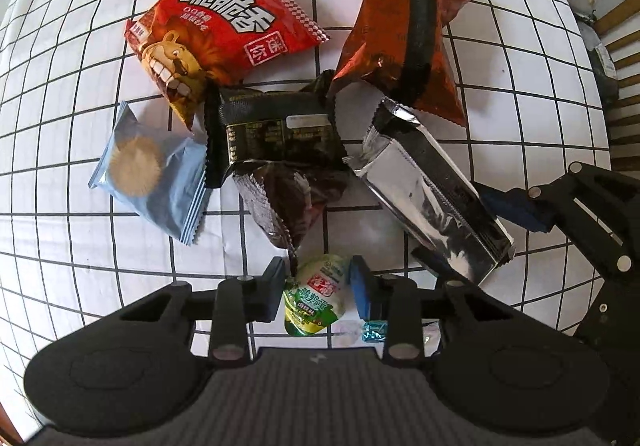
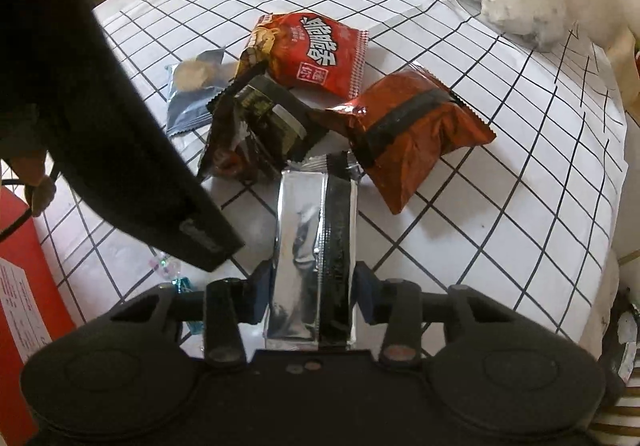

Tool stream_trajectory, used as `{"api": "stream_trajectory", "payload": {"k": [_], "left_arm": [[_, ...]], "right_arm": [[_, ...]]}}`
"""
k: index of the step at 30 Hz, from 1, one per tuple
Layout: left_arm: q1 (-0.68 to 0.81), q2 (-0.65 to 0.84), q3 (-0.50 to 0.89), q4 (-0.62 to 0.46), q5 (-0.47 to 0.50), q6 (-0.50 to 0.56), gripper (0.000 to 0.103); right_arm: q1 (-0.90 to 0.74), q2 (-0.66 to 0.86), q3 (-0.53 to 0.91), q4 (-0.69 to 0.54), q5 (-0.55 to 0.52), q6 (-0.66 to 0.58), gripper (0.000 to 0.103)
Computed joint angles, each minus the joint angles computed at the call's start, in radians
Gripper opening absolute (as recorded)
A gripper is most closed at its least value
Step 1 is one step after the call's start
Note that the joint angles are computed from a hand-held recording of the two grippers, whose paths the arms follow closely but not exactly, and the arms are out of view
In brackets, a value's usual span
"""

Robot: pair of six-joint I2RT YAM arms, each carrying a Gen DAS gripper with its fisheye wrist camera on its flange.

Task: Organize snacks
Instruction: 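Close the left gripper on the green-lidded cup while the right grasps the silver foil packet, then lift and carry the green cup and silver packet over the white box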

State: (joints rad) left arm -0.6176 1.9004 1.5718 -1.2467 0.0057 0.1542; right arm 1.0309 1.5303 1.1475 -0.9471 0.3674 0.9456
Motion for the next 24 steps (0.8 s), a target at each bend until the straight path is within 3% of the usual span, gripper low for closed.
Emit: {"api": "stream_trajectory", "payload": {"k": [17,24], "left_arm": [[0.077,-0.041,0.058,-0.052,0.018,0.021,0.034],[0.134,-0.072,0.109,-0.094,0.059,0.057,0.034]], "right_arm": [[0.059,-0.158,-0.078,-0.016,0.011,0.173,0.041],[0.145,-0.193,-0.024,-0.116,0.067,0.318,0.041]]}}
